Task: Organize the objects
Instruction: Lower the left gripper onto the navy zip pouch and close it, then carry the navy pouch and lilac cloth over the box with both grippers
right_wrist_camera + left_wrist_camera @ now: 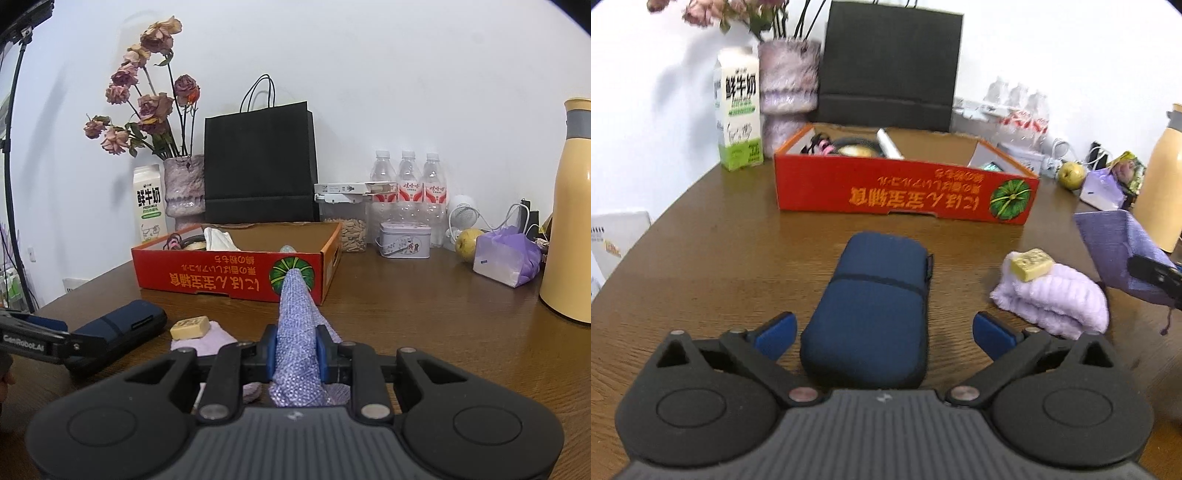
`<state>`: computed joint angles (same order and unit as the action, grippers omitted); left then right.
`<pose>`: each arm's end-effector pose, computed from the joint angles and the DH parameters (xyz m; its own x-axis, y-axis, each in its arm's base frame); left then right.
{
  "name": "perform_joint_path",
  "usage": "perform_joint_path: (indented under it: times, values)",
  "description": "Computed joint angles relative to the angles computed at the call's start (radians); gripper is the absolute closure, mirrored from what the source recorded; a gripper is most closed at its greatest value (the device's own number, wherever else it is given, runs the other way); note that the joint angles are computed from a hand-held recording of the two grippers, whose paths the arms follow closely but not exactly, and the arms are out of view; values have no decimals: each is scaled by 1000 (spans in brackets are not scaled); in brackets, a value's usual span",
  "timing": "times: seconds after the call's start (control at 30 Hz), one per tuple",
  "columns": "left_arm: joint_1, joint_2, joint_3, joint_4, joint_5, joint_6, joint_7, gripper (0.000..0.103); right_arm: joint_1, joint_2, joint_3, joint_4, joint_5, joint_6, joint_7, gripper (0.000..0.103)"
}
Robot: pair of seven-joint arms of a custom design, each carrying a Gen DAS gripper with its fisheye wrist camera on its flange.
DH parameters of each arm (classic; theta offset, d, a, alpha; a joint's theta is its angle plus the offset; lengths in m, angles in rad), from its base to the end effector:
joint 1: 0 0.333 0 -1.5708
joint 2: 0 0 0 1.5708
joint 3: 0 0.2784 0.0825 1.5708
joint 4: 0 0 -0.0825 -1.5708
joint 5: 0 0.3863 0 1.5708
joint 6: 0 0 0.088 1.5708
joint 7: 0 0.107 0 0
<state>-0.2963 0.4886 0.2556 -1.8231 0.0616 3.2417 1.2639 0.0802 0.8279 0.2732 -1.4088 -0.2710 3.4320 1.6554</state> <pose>0.6800 -0.0561 0.3550 0.0690 -0.9941 0.0838 -0.5796 -0.1083 -0.8077 0.7107 0.2246 0.3461 0.3898 -0.9188 -0.0618 -0.3318 -0.0775 -0.9402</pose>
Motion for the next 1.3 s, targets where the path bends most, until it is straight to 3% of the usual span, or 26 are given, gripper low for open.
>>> perform_joint_path:
  times: [0.27,0.37,0.47,0.53,0.57,0.6,0.67,1.1,1.3]
  values:
    - [253,90,-267,203,-6,-200,73,0,-4,1,7,3,3,-9,-4,82]
    - [242,142,-254,285,23,-241,63,0,-3,3,8,7,7,-15,-7,82]
    - [277,161,-300,304,18,-231,97,0,-7,6,16,11,8,-22,-12,82]
    - [253,157,-269,290,28,-211,75,7,-10,9,21,14,9,-27,-17,82]
    - [231,151,-241,278,41,-198,56,21,-11,10,24,16,9,-29,-20,82]
    - [209,147,-214,271,53,-188,35,29,-13,11,27,18,9,-31,-23,82]
    - [218,133,-226,249,52,-173,28,34,-15,11,31,16,11,-31,-29,82]
    - [-23,70,37,144,218,-126,-252,39,6,4,4,5,33,-8,-35,82]
    - [-192,57,217,90,287,-63,-393,39,47,-3,-46,-4,37,29,-37,82]
